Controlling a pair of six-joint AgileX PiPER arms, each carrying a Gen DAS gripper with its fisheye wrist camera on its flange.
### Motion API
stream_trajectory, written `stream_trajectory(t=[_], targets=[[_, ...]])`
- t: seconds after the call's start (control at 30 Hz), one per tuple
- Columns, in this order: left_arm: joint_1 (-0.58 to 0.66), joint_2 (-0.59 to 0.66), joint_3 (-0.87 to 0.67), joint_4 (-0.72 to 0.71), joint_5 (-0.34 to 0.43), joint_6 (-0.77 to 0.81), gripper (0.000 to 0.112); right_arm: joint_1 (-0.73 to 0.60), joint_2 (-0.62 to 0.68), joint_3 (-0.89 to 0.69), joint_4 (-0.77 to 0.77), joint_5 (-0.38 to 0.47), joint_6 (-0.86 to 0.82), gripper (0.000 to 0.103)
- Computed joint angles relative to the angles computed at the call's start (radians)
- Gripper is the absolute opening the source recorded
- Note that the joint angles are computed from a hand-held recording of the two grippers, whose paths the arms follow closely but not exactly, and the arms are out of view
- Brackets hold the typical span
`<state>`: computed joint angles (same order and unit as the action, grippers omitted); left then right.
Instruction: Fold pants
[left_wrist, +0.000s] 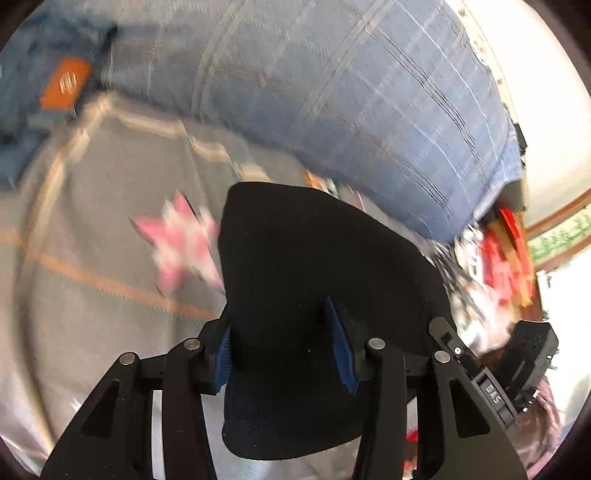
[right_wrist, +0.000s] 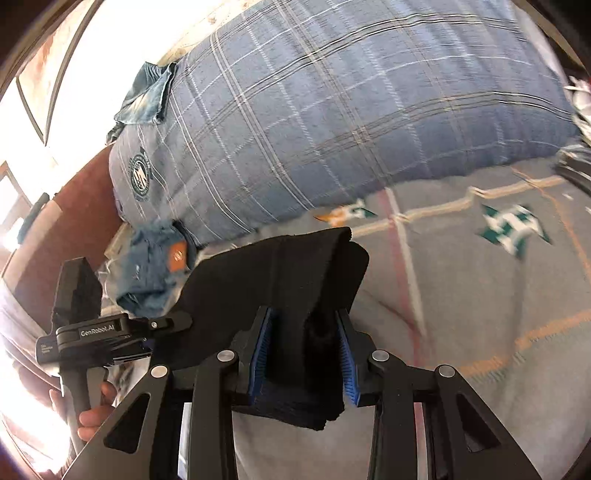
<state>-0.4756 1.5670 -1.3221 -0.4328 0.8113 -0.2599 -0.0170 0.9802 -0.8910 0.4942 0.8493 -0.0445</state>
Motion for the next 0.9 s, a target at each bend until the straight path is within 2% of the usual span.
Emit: stream_trajectory(t=[0.07,0.13,0.2,0.23,0.3,0.33,0.37,0.4,0.5,0.6,0.73,0.9], targets=[[0.012,0.037,-0.05,0.07,0.008,-0.033,0.049,0.103,0.078,-0.033,-0.071,-0.086,0.086,0.034],[-0.004,0.097,-0.104,0.242,0.03,-0.129,0.05,0.216,0.151,-0.04,-0.266,-0.179,0.273,0.038],[-0.015,0.117,-0.104,0.34,0.045,-0.207,0.05,0.283,0.267,-0.081,-0.466,-0.161,0.409,0.038],[-0.007,0.099,-0.063,0.329,0.015,-0.202,0.05,0.321,0.303,-0.099,-0.563,-0.131,0.5,0.039],[-0.014,0.044,0.027,0.369,-0.06,-0.253,0.052,0.362,0.284,-0.065,-0.635,-0.153,0.606,0.047],[-0.026,0.018,0.063,0.428,-0.087,-0.313,0.061,0.383,0.258,-0.045,-0.681,-0.16,0.664,0.062],[-0.053,-0.014,0.111,0.527,-0.116,-0.413,0.071,0.407,0.24,-0.036,-0.74,-0.149,0.729,0.083],[-0.078,-0.032,0.135,0.618,-0.124,-0.508,0.074,0.447,0.222,-0.03,-0.821,-0.124,0.818,0.09],[-0.18,-0.093,0.236,0.901,-0.13,-0.801,0.075,0.547,0.168,-0.012,-0.959,-0.065,0.956,0.101],[-0.257,-0.14,0.295,1.018,-0.063,-0.909,0.079,0.682,0.154,-0.003,-1.11,0.043,1.101,0.103],[-0.314,-0.166,0.335,1.006,-0.025,-0.868,0.079,0.815,0.136,0.021,-1.195,0.146,1.225,0.103],[-0.461,-0.208,0.385,1.242,0.096,-1.058,0.079,0.974,0.074,0.072,-1.267,0.248,1.387,0.103]])
